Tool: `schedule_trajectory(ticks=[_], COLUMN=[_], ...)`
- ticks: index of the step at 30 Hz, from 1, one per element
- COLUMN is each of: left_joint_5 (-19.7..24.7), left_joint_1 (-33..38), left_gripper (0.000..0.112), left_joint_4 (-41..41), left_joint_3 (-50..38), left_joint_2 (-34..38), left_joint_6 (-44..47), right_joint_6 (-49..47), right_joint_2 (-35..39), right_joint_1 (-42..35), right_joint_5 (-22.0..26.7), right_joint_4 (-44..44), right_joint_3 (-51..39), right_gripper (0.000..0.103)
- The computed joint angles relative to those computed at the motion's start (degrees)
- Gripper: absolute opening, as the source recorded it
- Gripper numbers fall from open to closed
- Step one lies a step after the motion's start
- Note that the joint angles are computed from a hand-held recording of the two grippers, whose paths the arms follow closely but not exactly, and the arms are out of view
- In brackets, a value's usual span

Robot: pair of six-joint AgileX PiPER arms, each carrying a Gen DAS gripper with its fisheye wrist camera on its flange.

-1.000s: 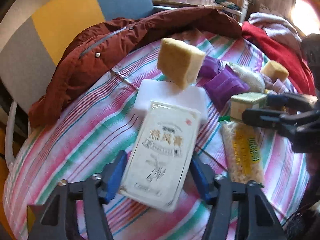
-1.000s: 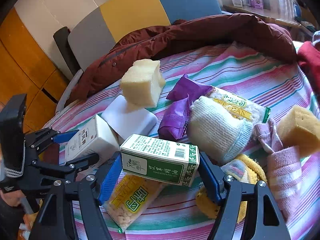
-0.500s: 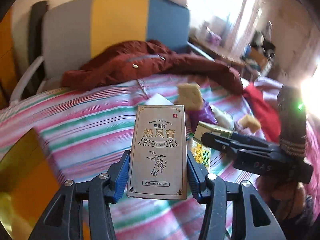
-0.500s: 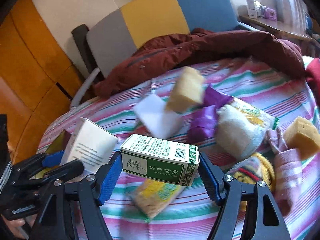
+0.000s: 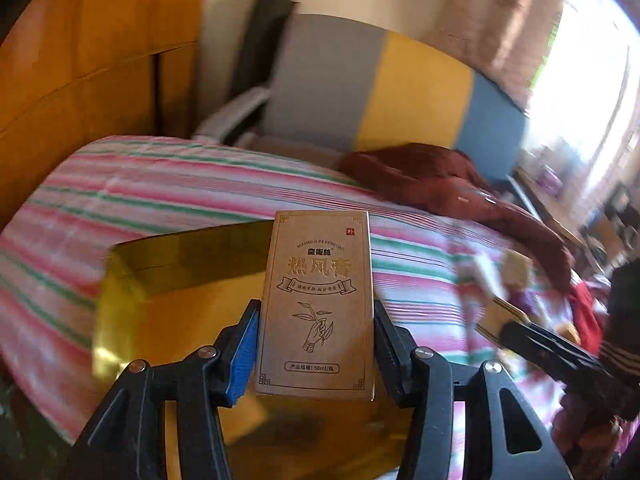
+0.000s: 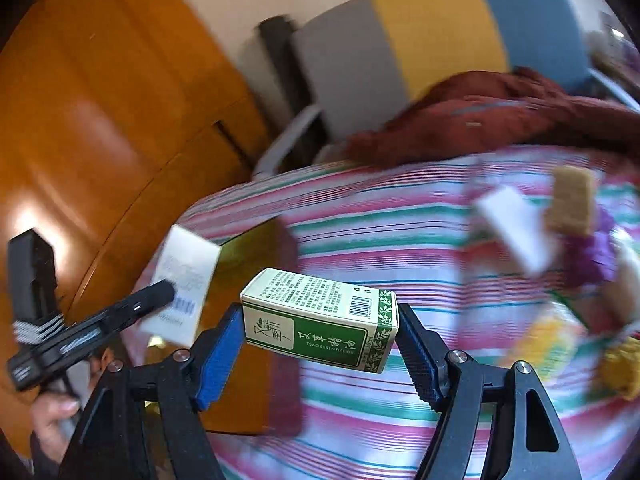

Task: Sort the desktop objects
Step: 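Carry both boxes to the gold tray and release them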

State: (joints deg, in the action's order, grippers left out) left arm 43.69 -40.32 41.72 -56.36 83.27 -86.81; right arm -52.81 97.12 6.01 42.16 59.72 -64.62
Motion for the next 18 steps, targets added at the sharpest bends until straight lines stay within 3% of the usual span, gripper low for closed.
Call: schedule_trajectory(ticks=[3, 5, 7, 12, 18], left_joint_5=[1.48, 0.96, 0.54, -0.94, -0.14], left_joint_1=[3.02, 5.6, 6.99, 8.18, 3.84], left_gripper=[0.052, 0.058, 0.059, 0.062, 0.062], left_joint_4=[1.53, 2.4, 2.74, 3.61, 3.95], left_joint_3=[3.78, 7.26, 9.16, 14.4, 18.03], left_joint_2=[-2.28, -4.97, -6.44, -9.58, -11.74], left_joint_6=[-1.85, -4.43, -5.45, -8.5, -14.18], right_joint_6=[3.79, 4.68, 6.58, 9.07, 11.56], right_joint_2=[2.56, 4.48, 7.48, 10.56, 11.83], right_joint_1=[6.3, 9.1, 11.44, 17.28, 21.99], right_joint_5=[0.65, 2.08, 4.36, 5.27, 5.22], right_joint_4=[-1.16, -0.15, 1.0, -2.59, -10.8], right_joint_3=[-3.7, -5.94, -9.02, -10.62, -8.99], right_gripper=[0.074, 0.078, 0.099, 0.099, 0.099])
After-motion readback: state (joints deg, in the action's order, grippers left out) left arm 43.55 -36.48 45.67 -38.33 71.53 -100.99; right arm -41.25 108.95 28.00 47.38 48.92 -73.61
